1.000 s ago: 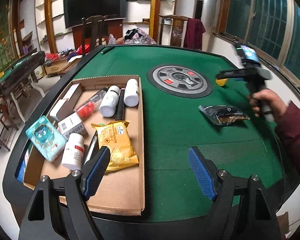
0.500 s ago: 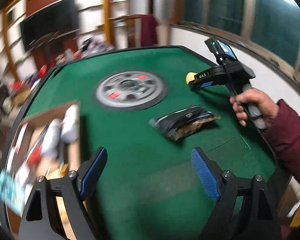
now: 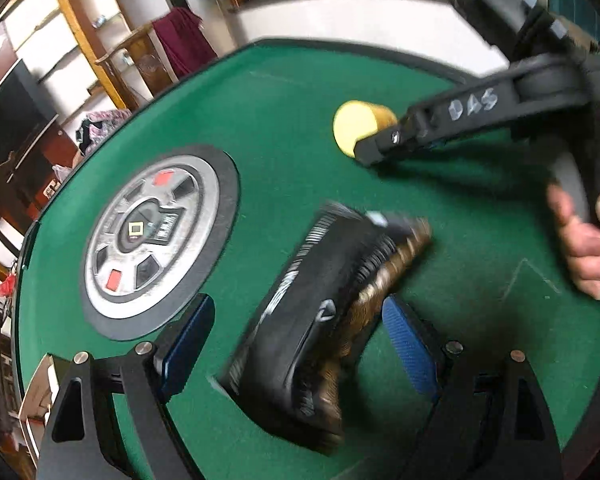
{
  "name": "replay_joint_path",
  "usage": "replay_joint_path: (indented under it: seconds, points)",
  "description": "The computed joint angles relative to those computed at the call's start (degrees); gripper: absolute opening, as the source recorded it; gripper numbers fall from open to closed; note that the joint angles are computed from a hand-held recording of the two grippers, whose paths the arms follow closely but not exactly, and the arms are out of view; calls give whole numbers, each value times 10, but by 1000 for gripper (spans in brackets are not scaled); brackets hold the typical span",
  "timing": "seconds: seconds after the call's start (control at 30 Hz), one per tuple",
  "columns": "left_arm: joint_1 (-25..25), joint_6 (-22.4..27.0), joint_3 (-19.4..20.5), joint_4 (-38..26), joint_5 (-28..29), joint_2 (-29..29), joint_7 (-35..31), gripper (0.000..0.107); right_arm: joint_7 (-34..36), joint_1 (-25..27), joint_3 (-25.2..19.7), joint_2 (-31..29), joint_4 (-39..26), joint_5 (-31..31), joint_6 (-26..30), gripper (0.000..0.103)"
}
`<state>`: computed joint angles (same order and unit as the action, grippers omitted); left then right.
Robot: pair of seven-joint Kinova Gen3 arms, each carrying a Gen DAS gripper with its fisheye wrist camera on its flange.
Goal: Organize objects
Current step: 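Grasp the black snack bag with the left gripper while the right gripper approaches the yellow tape roll, then grasp the yellow tape roll with the right gripper while the left gripper lifts the black bag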
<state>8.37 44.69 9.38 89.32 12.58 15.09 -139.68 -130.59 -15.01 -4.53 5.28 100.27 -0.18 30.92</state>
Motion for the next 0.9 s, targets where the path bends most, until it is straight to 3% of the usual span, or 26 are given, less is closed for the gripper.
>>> replay_joint_path:
  seconds: [0.13, 0.23, 0.33, 0.53, 0.67, 0.73, 0.8, 0.9]
  points:
    - [0, -2, 1, -6, 7, 9, 17, 85, 28, 12, -3, -1, 3, -37, -8, 34]
    - [-21, 55, 10, -41, 34, 28, 38, 51, 19, 7, -2, 5, -2, -34, -12, 34]
    - [-17, 52, -7, -35, 51, 16, 49, 43, 2, 0, 1, 2, -1, -14, -11, 35]
    - [-59, 58, -10, -1, 104, -24, 48, 39, -71, -28, 2, -5, 0, 75, -4, 34]
    - [-96, 81, -28, 23, 159, -56, 30, 40, -57, 4, -31, -3, 1, 68, -9, 35]
    - [-108, 85, -39, 37, 179, -73, 21, 40, -75, 4, -35, 3, -4, 87, -2, 41]
    - [-119, 90, -51, 52, 196, -89, 13, 40, -117, -39, -3, 3, -10, 133, 14, 72]
    - [-129, 102, -66, 64, 211, -101, 7, 40, -186, -118, 62, 1, -15, 203, 31, 82]
